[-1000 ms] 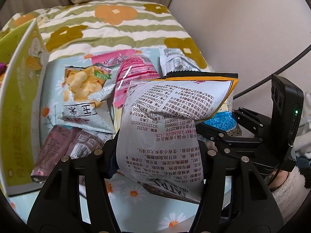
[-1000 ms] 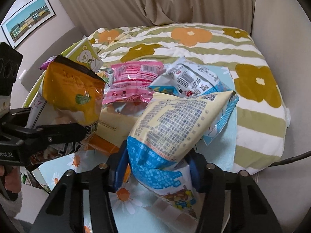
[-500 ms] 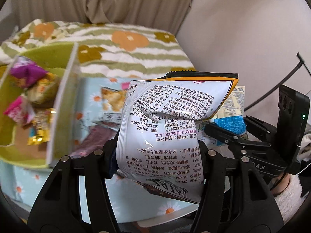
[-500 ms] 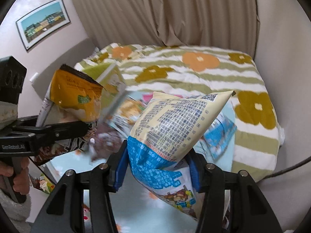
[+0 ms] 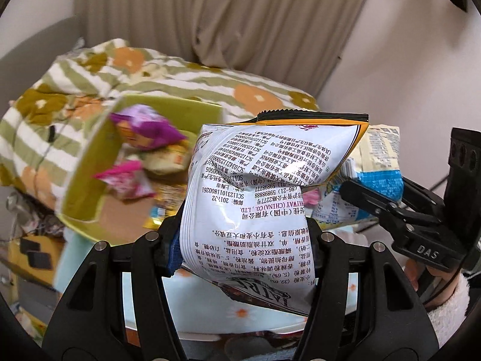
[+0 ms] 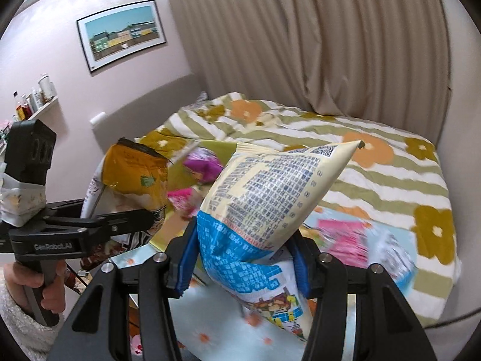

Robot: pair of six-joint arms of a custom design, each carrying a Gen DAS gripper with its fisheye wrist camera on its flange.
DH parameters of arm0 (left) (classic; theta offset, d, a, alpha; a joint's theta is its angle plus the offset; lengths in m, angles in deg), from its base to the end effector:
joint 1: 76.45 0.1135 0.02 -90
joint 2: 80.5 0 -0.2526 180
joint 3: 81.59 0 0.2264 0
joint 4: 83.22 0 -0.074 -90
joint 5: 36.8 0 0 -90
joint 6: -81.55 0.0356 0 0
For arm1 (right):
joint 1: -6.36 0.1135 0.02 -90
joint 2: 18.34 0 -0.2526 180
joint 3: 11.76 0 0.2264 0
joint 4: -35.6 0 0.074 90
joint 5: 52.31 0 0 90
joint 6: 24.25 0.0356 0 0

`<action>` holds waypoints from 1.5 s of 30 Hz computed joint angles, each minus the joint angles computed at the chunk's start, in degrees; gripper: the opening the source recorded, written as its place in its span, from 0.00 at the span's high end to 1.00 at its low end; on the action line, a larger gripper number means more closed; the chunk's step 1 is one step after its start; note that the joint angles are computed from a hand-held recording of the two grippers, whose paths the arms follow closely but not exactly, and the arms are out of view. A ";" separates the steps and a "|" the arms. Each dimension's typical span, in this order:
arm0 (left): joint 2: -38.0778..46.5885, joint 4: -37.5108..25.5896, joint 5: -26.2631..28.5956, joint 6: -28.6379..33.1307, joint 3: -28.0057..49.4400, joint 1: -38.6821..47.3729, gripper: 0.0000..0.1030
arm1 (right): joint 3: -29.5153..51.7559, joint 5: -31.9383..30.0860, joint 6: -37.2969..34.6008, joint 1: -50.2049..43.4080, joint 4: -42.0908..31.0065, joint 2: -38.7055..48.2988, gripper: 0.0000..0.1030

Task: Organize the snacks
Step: 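Grasp the white TATRE bag with left tool while right tool grasps the blue-white bag, then lower both bags into the box and open both tools to release them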

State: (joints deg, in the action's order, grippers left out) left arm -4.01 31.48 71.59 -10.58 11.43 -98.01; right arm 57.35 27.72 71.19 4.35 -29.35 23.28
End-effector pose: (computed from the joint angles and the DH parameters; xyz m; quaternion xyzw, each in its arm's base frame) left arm 0.2275 -0.1020 0.3425 0.2114 0.9012 -0.2177 0.3095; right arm 0.1187 0.0020 0.3194 0.0197 0.8939 0.0911 0.4384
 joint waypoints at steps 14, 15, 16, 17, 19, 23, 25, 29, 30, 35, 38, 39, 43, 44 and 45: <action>24.15 -4.08 3.91 17.30 17.85 20.49 0.47 | 9.77 15.76 17.22 25.33 15.87 29.96 0.52; 25.65 -3.84 3.48 18.00 18.47 20.51 0.47 | 10.50 16.18 18.06 25.73 16.36 31.99 0.52; 27.38 -3.32 2.87 18.72 19.14 20.36 0.47 | 10.86 16.44 18.58 25.83 16.65 33.23 0.52; 29.74 -2.80 2.39 19.81 20.19 20.24 0.47 | 11.49 16.84 19.45 26.05 17.05 35.10 0.52; 32.27 -1.38 1.54 21.31 20.63 19.62 0.43 | 12.00 16.96 20.92 25.90 17.85 37.71 0.52; 34.74 -0.87 2.39 24.36 20.48 19.10 0.01 | 12.39 17.27 24.29 25.00 18.44 41.00 0.52; 35.28 -1.65 3.84 26.22 20.48 19.65 0.01 | 12.40 18.02 26.61 25.01 18.53 41.96 0.52; 35.73 -3.27 4.50 28.04 20.53 20.63 0.01 | 12.35 19.27 29.73 25.46 17.67 42.47 0.52; 35.28 -3.48 4.85 28.07 20.00 20.93 0.01 | 12.68 19.54 30.21 25.56 16.97 42.79 0.52; 34.03 -4.36 5.86 28.57 18.81 22.63 0.01 | 16.02 19.35 30.88 25.96 14.39 44.90 0.51; 32.96 -4.74 6.50 28.40 18.26 23.32 0.01 | 19.78 16.44 29.68 25.03 12.91 48.19 0.50; 32.66 -4.74 6.50 28.34 18.26 23.45 0.01 | 20.66 15.18 29.47 24.59 12.90 49.18 0.50; 32.29 -3.85 5.43 27.59 18.71 23.58 0.01 | 23.40 9.86 28.73 22.80 13.58 53.08 0.50; 32.42 -3.84 5.33 27.15 18.98 23.65 0.01 | 23.87 9.22 28.57 22.56 13.76 53.96 0.49; 32.54 -3.86 5.30 26.91 19.09 23.68 0.01 | 24.41 9.28 28.57 22.51 13.70 54.83 0.42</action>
